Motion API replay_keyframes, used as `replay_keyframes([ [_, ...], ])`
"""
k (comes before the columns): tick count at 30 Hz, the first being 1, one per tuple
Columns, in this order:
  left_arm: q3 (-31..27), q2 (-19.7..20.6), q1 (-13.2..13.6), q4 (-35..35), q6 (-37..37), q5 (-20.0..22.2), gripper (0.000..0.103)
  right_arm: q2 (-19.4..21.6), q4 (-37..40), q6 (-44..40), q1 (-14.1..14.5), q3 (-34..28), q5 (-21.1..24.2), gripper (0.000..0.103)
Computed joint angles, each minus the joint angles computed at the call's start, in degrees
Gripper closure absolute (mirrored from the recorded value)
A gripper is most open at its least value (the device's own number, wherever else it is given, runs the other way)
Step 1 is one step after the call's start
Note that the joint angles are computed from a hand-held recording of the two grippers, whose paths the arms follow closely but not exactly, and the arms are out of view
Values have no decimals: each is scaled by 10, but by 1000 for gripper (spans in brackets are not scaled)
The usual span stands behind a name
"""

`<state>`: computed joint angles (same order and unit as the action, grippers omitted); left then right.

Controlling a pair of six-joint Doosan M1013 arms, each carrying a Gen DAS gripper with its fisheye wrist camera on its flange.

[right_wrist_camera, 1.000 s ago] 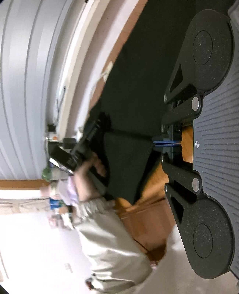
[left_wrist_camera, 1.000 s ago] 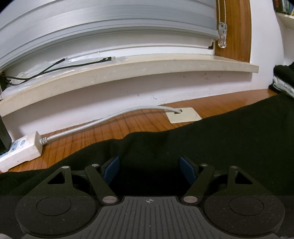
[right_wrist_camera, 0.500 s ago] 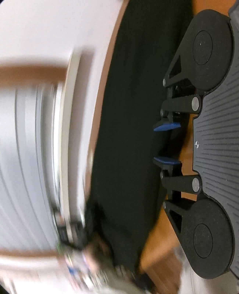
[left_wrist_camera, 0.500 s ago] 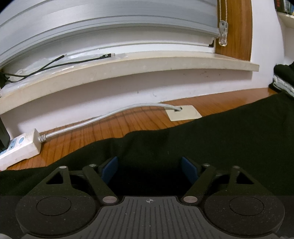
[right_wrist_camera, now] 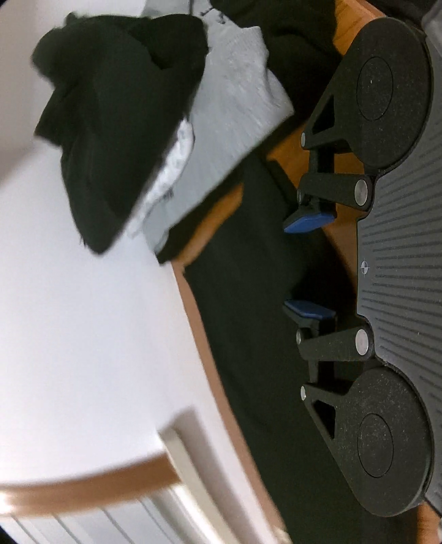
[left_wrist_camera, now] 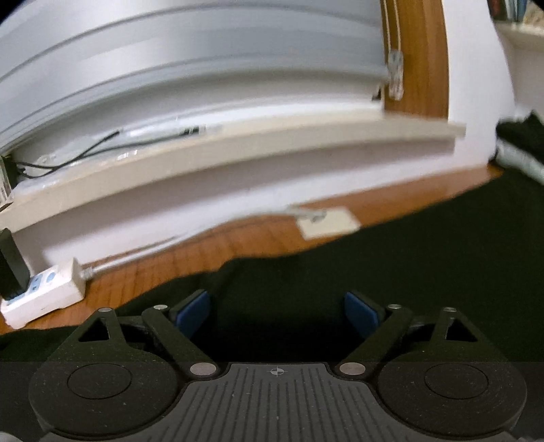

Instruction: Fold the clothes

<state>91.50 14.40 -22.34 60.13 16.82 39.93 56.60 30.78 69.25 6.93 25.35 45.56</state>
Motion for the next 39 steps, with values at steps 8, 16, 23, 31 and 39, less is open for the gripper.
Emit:
replay_keyframes([
  [8, -29, 20, -8, -23, 14, -102, 14, 58, -94, 95, 12, -115, 43, 77],
  [16, -44, 38, -16, -116, 126, -134, 14, -1, -182, 153, 10, -17, -101, 101],
  [23, -56, 47, -23, -152, 182, -133, 14, 3, -115, 109, 5, -13, -45, 68],
  [31, -125, 89, -33, -238, 325, -136, 14, 15, -103, 89, 14, -31, -9, 57],
  [39, -166, 123, -38, -382, 485, -144, 14, -13, -26, 3, 11, 27, -119, 99],
])
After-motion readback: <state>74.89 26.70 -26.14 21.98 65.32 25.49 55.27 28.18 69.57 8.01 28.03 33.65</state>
